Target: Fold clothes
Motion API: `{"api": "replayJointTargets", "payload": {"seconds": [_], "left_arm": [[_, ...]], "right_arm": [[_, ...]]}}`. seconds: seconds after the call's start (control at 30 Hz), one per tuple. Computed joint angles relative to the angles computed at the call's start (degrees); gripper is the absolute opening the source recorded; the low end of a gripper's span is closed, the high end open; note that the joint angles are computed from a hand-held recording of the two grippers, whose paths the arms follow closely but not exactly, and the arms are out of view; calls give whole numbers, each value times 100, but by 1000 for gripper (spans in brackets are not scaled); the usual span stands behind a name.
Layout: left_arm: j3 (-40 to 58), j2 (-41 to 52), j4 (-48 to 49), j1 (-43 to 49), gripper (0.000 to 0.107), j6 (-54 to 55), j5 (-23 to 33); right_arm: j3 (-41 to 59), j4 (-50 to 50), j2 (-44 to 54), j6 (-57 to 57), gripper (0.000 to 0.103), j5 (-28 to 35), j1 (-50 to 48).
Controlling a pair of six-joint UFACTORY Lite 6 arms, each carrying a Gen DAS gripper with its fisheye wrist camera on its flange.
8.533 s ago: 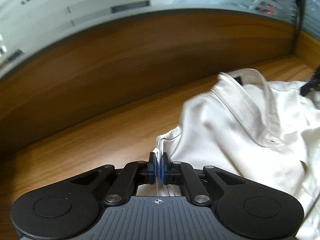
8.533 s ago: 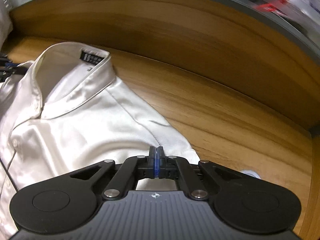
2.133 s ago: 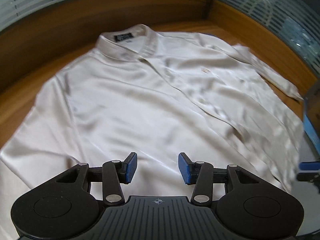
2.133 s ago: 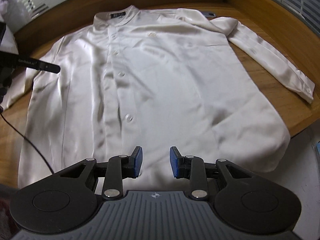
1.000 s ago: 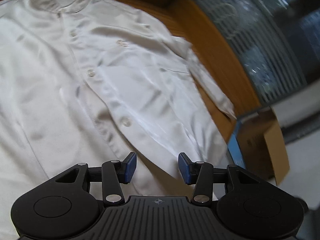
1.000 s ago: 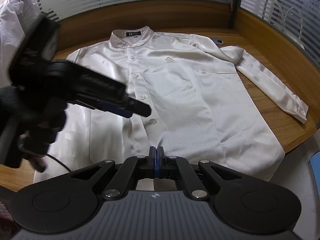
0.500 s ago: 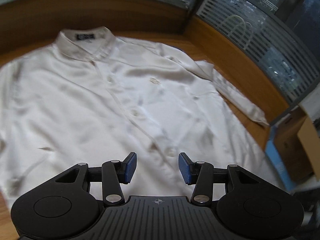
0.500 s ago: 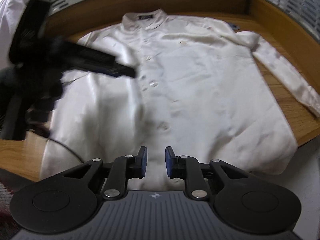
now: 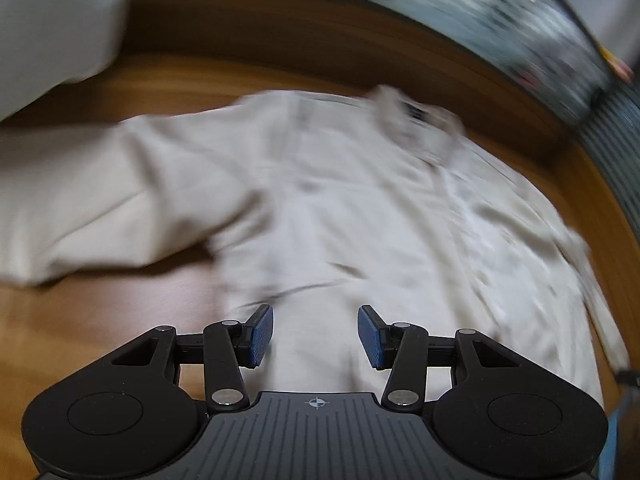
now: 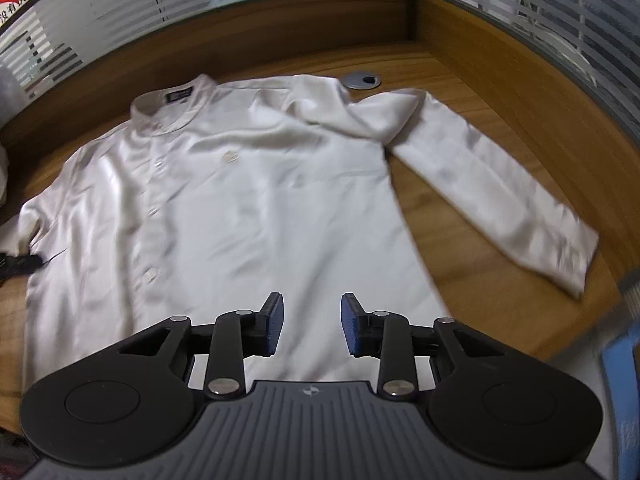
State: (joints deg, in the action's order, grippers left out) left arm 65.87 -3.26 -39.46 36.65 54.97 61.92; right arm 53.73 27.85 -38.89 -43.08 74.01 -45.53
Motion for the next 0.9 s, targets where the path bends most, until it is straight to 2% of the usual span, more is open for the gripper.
{"api": "replayJointTargets", "payload": {"seconds": [0.13, 0.23, 0.4, 0.53, 0.6, 0.7, 0.73, 0.77, 0.8, 0.83, 0.87, 0.9], "left_arm": [[-39, 118, 41, 110, 50, -857, -514], [-105, 169, 0, -4, 50, -1303, -1029], [-80, 378, -101, -299, 50, -1931, -1676], [9, 515, -32, -560, 48, -2377, -2100], [84, 593, 25, -660, 40, -2601, -2262], [204, 725, 60, -757, 24, -2916, -2461], [239, 764, 22, -767, 13, -2963, -2522], [276, 789, 87, -801, 8, -3082, -2618], [311, 811, 164, -844, 6, -3201, -2730], [355, 847, 221, -880, 6, -3290, -2818], [418, 898, 306, -914, 6, -3399, -2882], [462, 944, 321, -932, 6, -3414, -2922]], "right_arm": [[565, -37, 1469, 47, 36, -874, 613], [1119, -19, 2455, 70, 38, -1251, 871], [2271, 39, 4065, 202, 40, -1545, 1178], [3424, 120, 5420, 398, 41, -1530, 1349], [3941, 130, 5980, 555, 42, -1508, 1443], [4671, 185, 6715, 778, 42, -1443, 1551], [4866, 284, 6894, 780, 43, -1456, 1565], [5083, 313, 7062, 840, 43, -1411, 1583], [5280, 324, 7204, 892, 40, -1379, 1600], [5416, 302, 7302, 900, 15, -1404, 1630], [5536, 222, 7377, 901, 5, -1415, 1667], [5646, 149, 7451, 897, 5, -1452, 1699]]}}
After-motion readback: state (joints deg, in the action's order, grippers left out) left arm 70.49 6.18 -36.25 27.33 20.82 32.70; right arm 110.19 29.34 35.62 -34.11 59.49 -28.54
